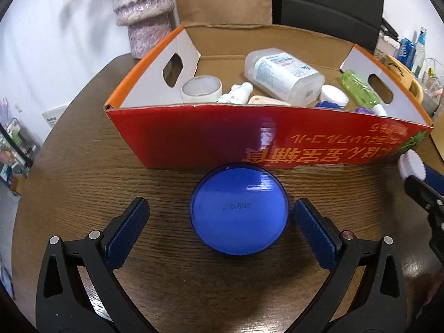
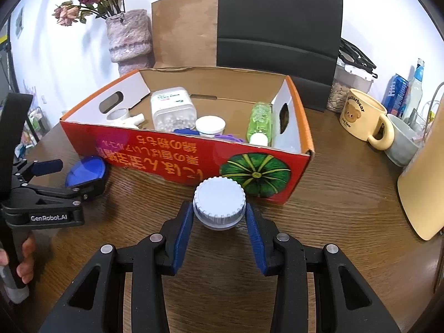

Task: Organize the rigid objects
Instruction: 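Grasp the blue round lid with the left gripper while the right gripper grasps the white ribbed cap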

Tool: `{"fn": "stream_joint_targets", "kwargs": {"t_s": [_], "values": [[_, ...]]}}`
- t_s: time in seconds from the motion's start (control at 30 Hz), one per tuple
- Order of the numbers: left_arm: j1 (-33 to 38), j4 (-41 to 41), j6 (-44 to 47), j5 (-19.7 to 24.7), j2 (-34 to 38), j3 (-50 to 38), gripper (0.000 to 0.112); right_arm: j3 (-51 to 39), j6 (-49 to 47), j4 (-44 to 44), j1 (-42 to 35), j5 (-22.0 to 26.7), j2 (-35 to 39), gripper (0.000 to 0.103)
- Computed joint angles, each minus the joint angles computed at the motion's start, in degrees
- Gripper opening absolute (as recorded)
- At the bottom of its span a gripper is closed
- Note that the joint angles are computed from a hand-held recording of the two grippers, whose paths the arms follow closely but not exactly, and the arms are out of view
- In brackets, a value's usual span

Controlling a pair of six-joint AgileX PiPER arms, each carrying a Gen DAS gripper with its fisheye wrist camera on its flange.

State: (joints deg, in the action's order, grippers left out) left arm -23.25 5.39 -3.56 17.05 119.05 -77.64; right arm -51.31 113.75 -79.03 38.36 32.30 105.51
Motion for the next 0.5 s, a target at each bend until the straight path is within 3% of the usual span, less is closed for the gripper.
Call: {"fn": "stream_joint_targets", "kwargs": {"t_s": [0.23,0.5], "values": [[1.0,-5.3,2.7,1.3,1.3,-1.6,0.103,1.1,0.5,-1.2,-0.9,-1.0,-0.5,0.043],[1.2,-4.4,1.1,3.1,1.9,-3.4,0.103,0.6,0.1,-0.7,-0.8,-1.1,0.0,0.043]]}}
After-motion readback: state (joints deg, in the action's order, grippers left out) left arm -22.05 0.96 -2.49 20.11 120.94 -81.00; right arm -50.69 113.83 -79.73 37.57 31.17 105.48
